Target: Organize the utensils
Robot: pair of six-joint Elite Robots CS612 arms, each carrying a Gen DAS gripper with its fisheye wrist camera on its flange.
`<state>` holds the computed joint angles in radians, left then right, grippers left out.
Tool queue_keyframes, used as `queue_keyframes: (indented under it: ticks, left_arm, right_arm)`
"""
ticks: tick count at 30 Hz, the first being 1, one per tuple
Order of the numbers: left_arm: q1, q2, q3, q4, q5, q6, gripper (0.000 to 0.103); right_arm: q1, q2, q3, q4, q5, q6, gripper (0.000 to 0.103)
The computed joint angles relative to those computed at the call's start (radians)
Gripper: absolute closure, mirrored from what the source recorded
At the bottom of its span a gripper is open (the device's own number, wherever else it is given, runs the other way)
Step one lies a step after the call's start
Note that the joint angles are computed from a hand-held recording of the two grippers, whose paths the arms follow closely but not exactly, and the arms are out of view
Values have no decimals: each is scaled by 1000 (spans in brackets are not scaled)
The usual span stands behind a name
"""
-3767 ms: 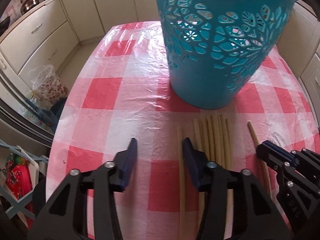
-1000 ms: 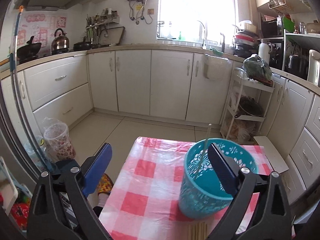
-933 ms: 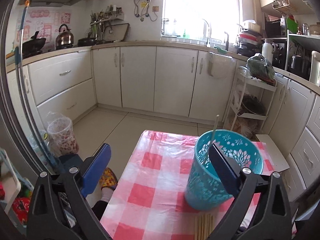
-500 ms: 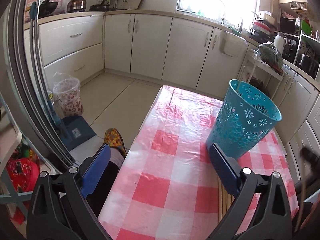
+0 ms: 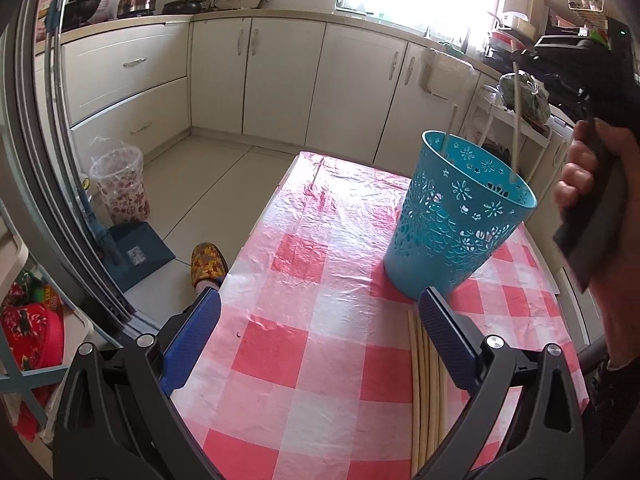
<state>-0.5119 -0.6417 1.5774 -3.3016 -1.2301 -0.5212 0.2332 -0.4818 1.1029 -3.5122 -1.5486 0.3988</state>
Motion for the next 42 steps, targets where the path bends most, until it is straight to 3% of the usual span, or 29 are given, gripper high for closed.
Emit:
queue_keyframes:
  ticks: [6, 10, 14, 19, 21, 24, 29, 34, 42]
  left_arm:
    - [10, 8, -10, 26, -29, -30, 8]
    - [13, 5, -5, 23, -30, -41, 8]
    - [9, -2, 4, 17, -16, -37, 8]
    - [2, -12, 21, 8, 2, -31, 8]
    - [1, -15, 26, 12, 4, -34, 8]
    - [-1, -17, 30, 30, 2, -43, 8]
    - [-8, -23, 39, 47, 6, -38, 8]
    - [-14, -31, 54, 51, 17, -26, 8]
    - [-10, -32, 58, 65, 2, -35, 8]
  right_arm:
    - [3, 3, 0, 126, 9, -59, 96]
    - [-1, -11, 19, 172, 39, -83, 80]
    - [-11, -52, 84, 109, 40, -66, 75]
    - [-26, -139, 270, -87, -24, -18, 68]
    - [-28, -169, 349, -104, -40, -11, 68]
    - [-26, -195, 434, 16, 2, -25, 70]
    - [-9, -161, 421, 314, 127, -58, 89]
    - [16, -120, 345, 436, 100, -109, 89]
    - [28, -95, 308, 490, 50, -112, 89]
